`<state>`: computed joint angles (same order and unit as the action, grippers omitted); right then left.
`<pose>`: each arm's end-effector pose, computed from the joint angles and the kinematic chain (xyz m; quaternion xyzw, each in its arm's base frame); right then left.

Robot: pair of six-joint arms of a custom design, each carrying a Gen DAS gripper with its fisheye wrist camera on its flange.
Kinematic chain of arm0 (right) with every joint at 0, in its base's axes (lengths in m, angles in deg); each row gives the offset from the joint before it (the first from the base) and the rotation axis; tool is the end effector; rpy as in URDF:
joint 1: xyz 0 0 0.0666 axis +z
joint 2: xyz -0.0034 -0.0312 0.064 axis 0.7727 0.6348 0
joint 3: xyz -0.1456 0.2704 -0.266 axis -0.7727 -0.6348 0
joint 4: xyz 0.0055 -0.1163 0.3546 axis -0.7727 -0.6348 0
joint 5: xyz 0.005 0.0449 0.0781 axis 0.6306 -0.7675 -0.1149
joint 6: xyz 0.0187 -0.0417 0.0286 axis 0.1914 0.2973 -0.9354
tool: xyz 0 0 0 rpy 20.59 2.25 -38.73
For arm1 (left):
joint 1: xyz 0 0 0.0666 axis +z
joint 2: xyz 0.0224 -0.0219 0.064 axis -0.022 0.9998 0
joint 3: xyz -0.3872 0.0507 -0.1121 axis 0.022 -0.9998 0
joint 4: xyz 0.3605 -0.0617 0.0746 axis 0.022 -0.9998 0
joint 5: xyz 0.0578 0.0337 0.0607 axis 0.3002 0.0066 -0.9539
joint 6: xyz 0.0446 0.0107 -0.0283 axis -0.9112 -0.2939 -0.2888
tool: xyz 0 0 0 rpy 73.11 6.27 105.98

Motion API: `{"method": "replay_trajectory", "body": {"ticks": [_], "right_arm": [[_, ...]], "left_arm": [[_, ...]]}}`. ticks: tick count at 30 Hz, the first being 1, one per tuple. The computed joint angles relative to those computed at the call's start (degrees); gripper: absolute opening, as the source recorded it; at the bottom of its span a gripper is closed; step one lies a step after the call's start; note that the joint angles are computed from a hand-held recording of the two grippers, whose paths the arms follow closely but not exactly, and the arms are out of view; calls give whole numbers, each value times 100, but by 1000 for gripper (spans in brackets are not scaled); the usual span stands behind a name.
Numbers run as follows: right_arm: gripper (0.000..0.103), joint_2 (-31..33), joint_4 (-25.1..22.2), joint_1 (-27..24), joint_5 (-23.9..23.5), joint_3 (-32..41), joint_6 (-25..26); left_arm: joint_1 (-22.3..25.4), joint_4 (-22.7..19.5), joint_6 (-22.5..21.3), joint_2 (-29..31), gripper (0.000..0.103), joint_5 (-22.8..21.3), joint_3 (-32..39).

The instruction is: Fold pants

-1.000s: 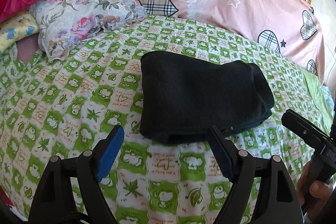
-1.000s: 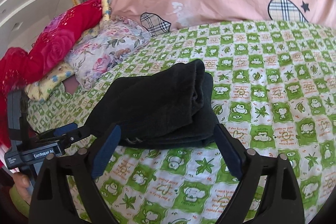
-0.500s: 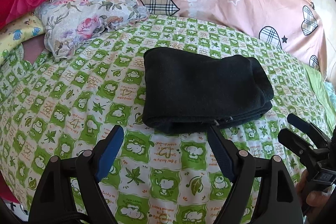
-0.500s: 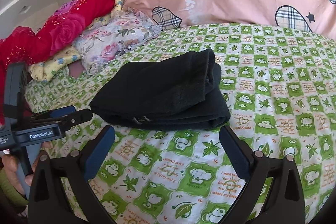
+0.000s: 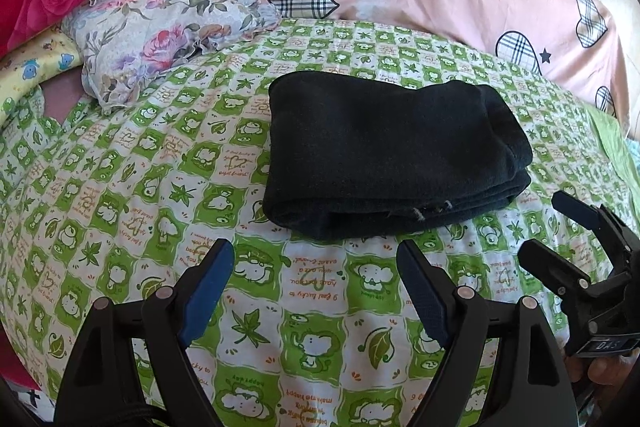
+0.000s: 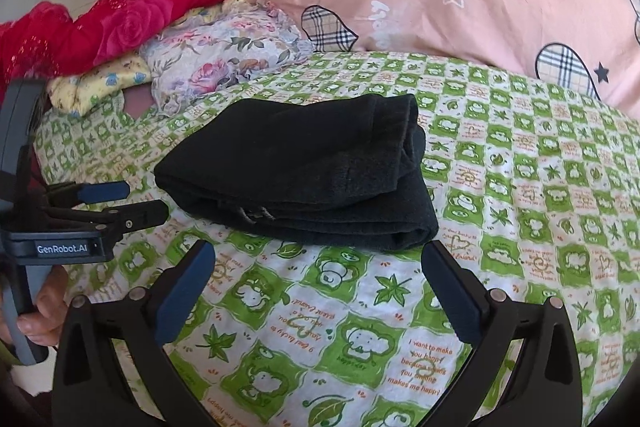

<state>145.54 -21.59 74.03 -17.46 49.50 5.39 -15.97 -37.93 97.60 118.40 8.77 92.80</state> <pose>0.5083 0.2182 0.3285 -0.1158 0.8762 0.1071 0.4555 0.5221 -0.1329 0.3567 0.0211 0.9256 -0.0211 0.3772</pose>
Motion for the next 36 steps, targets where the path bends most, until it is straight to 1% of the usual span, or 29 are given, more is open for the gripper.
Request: {"method": "replay_trajectory", "body": {"ticks": [4,10,27,36], "right_arm": [[103,75,-25,-1,-13,32,59],[103,68,68,-19,-40,-15,73],[103,209,-107,-26,-164,187,71],[103,203,-102,-35,-193,187,71]], "left_arm": [[-32,-2,-39,40,84,-38,3],[-50,2,-34,74,84,-97,19],[-37,-147,-171,206,84,-186,163],[-30,-205,-173,234,84,-245,198]]}}
